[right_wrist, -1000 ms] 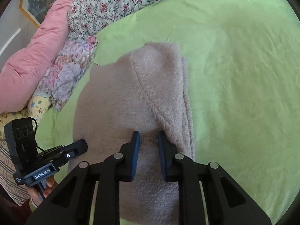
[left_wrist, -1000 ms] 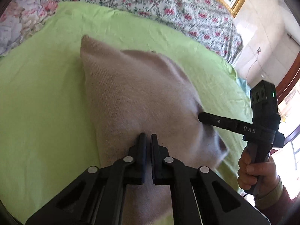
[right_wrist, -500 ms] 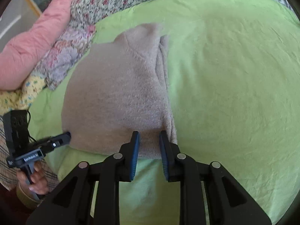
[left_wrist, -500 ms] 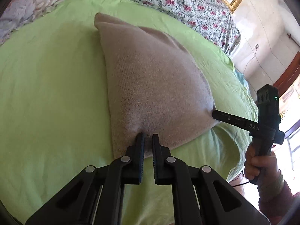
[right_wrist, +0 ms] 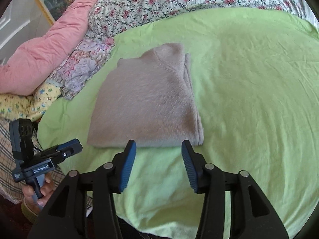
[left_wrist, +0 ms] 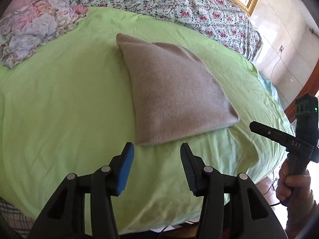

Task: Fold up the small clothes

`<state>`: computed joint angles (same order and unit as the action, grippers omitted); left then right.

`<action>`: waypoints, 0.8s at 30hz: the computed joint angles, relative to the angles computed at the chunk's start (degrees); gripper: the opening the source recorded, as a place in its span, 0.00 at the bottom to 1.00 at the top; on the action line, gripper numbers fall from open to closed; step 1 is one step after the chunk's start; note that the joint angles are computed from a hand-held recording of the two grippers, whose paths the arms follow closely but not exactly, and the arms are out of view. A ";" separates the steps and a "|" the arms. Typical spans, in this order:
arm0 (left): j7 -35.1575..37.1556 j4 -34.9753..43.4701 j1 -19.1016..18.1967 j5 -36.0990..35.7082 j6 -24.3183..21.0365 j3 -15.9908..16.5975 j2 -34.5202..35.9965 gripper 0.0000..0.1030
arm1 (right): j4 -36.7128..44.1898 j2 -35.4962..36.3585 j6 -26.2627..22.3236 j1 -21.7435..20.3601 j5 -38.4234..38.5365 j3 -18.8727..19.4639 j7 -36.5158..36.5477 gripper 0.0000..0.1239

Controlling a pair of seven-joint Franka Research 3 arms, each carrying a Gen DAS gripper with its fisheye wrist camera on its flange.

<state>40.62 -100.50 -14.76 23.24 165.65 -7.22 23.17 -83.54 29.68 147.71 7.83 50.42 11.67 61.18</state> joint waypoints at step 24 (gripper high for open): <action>-15.52 -12.68 -2.36 16.89 -1.99 2.38 -9.55 0.80 | -21.33 -15.27 9.08 4.79 7.66 -1.39 -11.54 0.71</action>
